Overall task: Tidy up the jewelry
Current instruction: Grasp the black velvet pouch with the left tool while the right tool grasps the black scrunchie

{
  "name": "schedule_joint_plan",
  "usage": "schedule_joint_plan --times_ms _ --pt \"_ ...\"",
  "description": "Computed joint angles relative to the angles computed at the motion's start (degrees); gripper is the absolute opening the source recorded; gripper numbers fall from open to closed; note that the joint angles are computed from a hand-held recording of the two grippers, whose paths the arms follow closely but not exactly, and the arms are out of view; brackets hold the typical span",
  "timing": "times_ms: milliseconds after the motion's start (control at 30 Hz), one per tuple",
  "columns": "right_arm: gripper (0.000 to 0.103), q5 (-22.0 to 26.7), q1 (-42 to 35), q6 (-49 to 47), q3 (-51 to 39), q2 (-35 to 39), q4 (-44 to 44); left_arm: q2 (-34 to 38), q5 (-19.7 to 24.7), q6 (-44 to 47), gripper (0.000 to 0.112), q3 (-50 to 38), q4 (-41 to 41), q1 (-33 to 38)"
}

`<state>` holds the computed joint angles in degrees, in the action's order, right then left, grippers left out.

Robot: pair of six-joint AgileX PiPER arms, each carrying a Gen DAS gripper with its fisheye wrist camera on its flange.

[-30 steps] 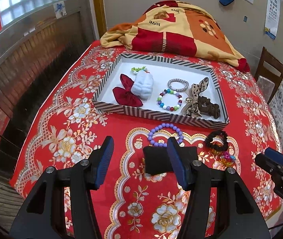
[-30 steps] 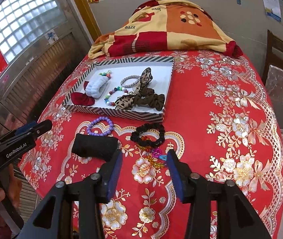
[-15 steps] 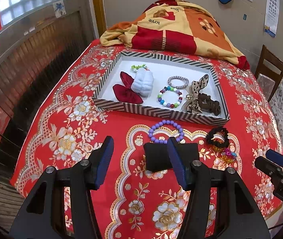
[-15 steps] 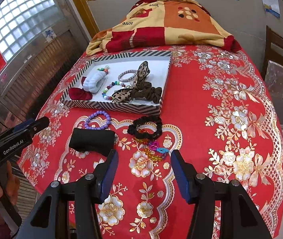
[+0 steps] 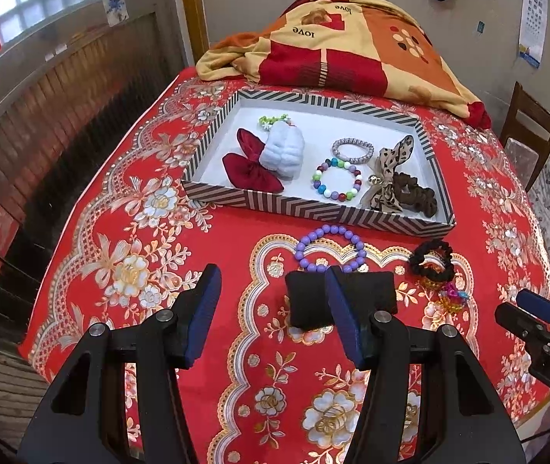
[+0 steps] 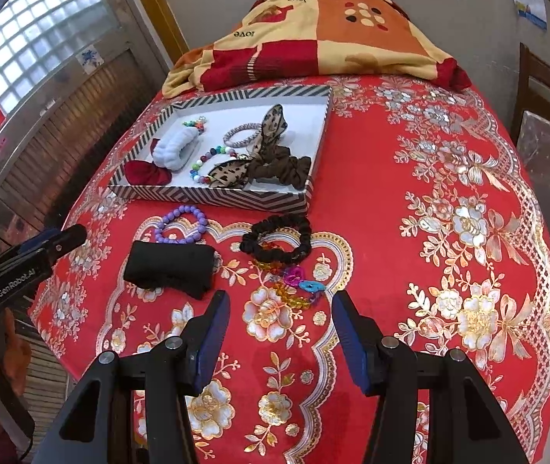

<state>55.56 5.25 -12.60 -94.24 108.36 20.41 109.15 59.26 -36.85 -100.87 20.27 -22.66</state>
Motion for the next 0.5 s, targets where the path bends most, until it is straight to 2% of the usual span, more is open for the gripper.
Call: schedule_joint_plan --times_ms 233,367,500 --pt "0.052 -1.2 -1.1 -0.5 -0.5 2.5 0.5 -0.3 -1.5 2.3 0.055 2.1 -4.3 3.7" --pt "0.052 -1.2 -1.4 -0.4 -3.4 5.4 0.7 -0.8 -3.8 6.6 0.055 3.9 -10.4 6.5" --pt "0.052 -0.2 -1.2 -0.4 -8.5 9.5 0.7 0.3 -3.9 12.2 0.055 3.3 -16.9 7.7"
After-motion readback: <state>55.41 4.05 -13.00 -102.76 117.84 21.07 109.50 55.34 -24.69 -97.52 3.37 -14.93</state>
